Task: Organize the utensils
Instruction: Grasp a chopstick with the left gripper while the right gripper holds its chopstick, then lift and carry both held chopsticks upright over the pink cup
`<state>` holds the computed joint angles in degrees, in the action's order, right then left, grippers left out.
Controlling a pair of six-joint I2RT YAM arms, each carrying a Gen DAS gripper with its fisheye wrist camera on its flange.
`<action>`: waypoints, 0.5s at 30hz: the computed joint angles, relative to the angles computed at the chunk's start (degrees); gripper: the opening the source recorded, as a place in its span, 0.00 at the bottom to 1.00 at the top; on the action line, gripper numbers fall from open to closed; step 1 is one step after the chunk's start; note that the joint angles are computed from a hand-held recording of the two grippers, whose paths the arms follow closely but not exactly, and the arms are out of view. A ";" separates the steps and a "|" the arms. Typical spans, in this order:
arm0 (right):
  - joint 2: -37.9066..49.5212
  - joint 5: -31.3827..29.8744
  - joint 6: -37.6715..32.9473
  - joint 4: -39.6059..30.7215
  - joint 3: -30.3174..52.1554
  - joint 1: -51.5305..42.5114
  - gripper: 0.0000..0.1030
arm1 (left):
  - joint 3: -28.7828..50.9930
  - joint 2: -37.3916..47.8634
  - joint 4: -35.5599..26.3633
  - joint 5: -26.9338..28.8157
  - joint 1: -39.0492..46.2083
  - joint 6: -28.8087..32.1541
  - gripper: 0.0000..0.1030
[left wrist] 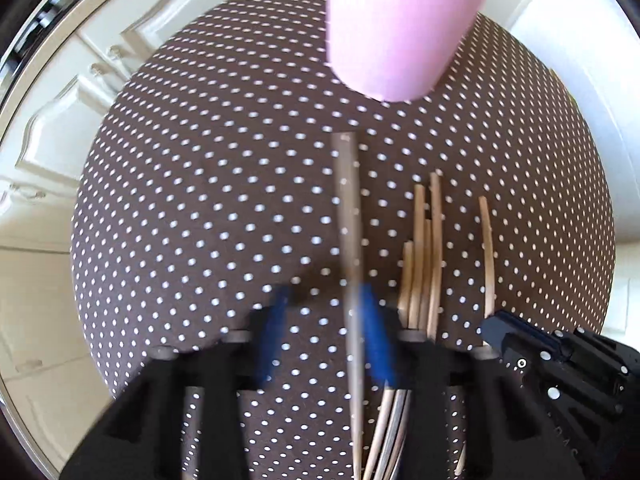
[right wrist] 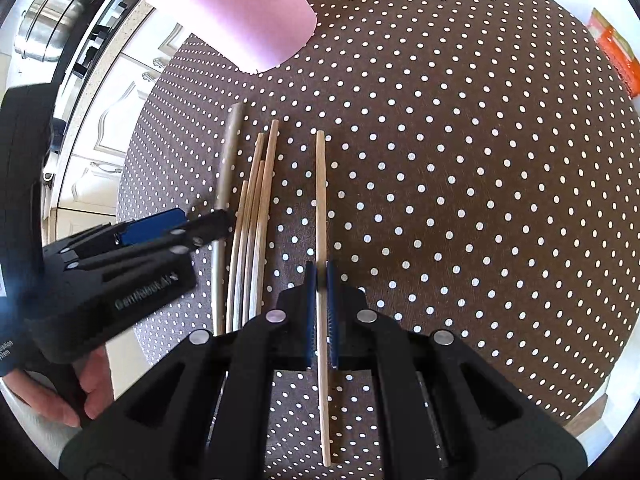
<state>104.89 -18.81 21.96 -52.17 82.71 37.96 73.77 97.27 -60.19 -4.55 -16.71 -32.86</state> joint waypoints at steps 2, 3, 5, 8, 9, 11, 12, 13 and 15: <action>-0.05 0.03 0.22 0.04 -0.05 0.08 0.05 | -1.28 -1.02 0.92 1.74 1.37 -0.40 0.06; -0.03 0.17 0.23 -0.12 0.06 0.09 0.05 | -1.91 -1.48 1.57 2.24 1.87 -0.21 0.06; -0.18 0.69 0.77 0.04 -0.04 0.47 0.05 | -2.67 -1.93 1.91 2.07 2.14 0.17 0.06; -0.39 1.24 1.45 0.37 -0.21 0.94 0.05 | -6.01 -5.03 2.54 2.58 2.58 -0.07 0.06; -0.53 1.22 1.87 0.51 -0.40 1.04 0.05 | -7.11 -6.04 2.98 3.11 2.83 -0.28 0.06; -1.05 0.50 2.47 1.21 -0.97 1.07 0.05 | -9.51 -8.61 4.01 3.85 3.37 -0.74 0.06; -1.64 0.42 2.73 1.81 -1.41 1.22 0.05 | -10.05 -9.33 4.21 3.91 3.48 -0.77 0.06; -2.03 0.57 2.76 1.92 -1.48 1.29 0.05 | -10.63 -10.32 4.65 4.04 3.65 -0.77 0.06; -2.62 1.28 3.05 1.90 -0.99 1.99 0.05 | -12.89 -13.77 4.37 3.70 2.39 -2.20 0.06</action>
<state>102.26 -17.52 25.02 -50.27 81.72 39.94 60.89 83.50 -55.83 -0.85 -14.31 -35.06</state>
